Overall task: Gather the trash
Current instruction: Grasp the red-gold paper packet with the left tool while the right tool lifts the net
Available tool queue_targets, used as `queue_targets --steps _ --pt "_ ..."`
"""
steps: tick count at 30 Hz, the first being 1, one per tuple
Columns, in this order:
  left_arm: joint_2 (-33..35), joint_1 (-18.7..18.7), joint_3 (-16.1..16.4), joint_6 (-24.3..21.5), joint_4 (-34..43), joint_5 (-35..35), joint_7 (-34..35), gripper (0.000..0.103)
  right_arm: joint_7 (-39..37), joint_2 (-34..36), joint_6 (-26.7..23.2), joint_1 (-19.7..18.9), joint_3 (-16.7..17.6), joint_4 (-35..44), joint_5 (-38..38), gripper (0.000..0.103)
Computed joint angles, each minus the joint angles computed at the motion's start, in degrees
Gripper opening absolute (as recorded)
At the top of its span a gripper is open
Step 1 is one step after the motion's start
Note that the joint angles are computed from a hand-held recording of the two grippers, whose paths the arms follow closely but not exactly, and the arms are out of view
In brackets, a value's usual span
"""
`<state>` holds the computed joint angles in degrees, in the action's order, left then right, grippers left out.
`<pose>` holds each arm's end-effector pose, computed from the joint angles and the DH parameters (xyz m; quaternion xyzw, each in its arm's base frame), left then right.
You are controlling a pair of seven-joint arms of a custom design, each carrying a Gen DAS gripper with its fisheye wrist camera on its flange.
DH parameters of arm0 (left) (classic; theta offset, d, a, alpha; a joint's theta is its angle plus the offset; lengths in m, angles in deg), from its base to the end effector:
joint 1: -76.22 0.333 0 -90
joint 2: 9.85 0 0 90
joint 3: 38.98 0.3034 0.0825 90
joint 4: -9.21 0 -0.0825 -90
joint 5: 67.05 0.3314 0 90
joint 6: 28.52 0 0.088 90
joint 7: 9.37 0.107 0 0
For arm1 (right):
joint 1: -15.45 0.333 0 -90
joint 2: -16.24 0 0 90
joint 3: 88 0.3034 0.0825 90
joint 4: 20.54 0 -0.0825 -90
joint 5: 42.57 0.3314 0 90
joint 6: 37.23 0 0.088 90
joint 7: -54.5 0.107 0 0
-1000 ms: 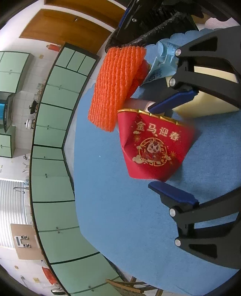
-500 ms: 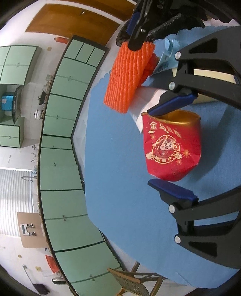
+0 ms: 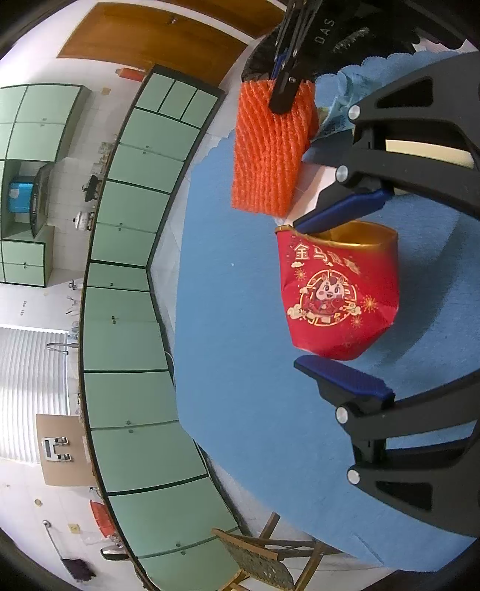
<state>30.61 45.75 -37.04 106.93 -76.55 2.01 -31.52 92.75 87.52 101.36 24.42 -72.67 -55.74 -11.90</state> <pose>0.6047 -0.3210 0.2964 -0.7928 0.4194 -0.2452 0.3681 0.7612 0.2000 0.3045 -0.8332 0.3572 -0.0770 0.4151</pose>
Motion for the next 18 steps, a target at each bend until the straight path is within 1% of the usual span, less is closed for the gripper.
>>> queue_targets --steps 1,2,3,10,12,18 --pt "-0.3 -0.3 0.2 0.1 -0.7 0.6 -0.8 0.066 -2.2 -1.9 1.0 -0.2 -0.4 -3.1 2.4 0.012" --pt "-0.5 -0.4 0.3 -0.1 -0.7 0.9 -1.0 0.066 -3.1 -3.1 2.3 -1.1 1.1 -5.4 2.1 0.011" --pt "-0.6 -0.6 0.3 -0.5 -0.7 1.2 -1.3 0.065 -4.5 -4.5 3.2 -1.7 1.9 -7.7 3.4 0.011" --pt "-1.8 -1.0 0.1 -1.8 -0.6 3.0 -2.3 0.065 -9.1 -8.6 4.5 -3.7 3.8 -12.3 8.9 0.011" --pt "-2.3 -1.1 0.0 -2.3 -0.7 3.7 -2.6 0.065 -9.6 -9.1 4.1 -4.0 3.9 -12.4 10.0 0.011" --pt "-2.9 -1.5 -0.6 -3.9 0.8 5.1 -1.9 0.065 -14.3 -13.6 6.3 -5.8 4.9 -18.5 14.8 0.011"
